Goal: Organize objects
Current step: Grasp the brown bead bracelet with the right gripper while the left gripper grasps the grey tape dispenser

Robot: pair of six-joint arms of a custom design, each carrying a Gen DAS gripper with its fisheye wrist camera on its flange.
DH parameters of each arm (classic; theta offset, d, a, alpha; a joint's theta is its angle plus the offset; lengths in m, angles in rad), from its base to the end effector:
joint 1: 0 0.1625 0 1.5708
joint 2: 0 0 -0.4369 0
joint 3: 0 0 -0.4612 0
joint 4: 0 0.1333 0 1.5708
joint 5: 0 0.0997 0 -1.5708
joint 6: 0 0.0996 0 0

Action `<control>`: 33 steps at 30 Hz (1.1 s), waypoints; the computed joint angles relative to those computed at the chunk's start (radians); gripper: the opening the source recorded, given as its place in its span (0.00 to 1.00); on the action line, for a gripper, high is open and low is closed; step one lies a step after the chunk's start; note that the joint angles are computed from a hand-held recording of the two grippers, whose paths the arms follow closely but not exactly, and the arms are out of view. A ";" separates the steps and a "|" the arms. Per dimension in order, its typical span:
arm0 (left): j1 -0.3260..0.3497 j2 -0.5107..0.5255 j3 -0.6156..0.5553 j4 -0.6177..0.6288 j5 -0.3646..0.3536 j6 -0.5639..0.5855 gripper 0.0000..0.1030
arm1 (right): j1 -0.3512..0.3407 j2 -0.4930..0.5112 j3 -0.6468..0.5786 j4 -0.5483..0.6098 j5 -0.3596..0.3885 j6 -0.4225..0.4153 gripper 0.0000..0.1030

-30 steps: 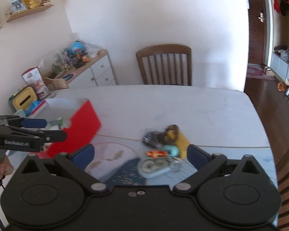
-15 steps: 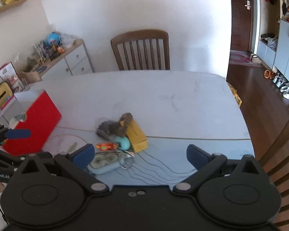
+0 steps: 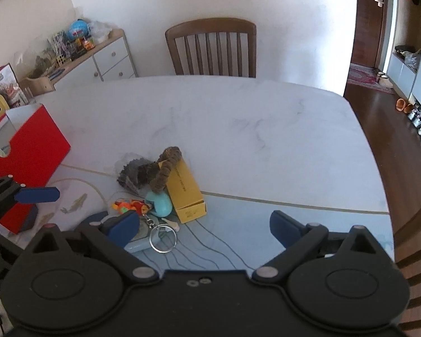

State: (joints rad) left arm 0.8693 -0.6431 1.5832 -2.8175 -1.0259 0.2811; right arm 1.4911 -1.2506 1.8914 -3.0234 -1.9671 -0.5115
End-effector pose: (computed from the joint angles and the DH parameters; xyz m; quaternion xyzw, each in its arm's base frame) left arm -0.3378 -0.6864 0.0009 0.4128 0.8586 -0.1993 0.2294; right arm 0.0434 -0.6480 0.3106 0.1170 -0.8965 0.3176 0.2858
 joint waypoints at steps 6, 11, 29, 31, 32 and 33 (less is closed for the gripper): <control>0.011 0.031 -0.023 0.005 -0.012 0.019 0.99 | -0.013 0.028 -0.038 0.026 0.002 -0.009 0.92; 0.015 0.052 -0.032 -0.022 -0.011 0.043 0.99 | -0.018 0.030 -0.065 0.060 0.071 -0.001 0.87; 0.018 0.084 -0.050 -0.003 -0.023 0.049 0.74 | 0.019 0.121 -0.153 0.089 0.048 -0.013 0.42; 0.015 0.086 -0.052 -0.004 -0.019 0.049 0.66 | 0.023 0.128 -0.157 0.086 0.035 -0.018 0.37; 0.015 0.086 -0.054 0.001 -0.022 0.047 0.62 | 0.026 0.133 -0.157 0.079 0.027 -0.023 0.36; 0.013 0.087 -0.057 0.007 -0.020 0.042 0.61 | 0.027 0.135 -0.156 0.074 0.022 -0.027 0.34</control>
State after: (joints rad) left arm 0.8827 -0.5565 1.5259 -2.8101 -1.0461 0.3233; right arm 1.5182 -1.1155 1.7350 -2.9493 -1.9451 -0.5383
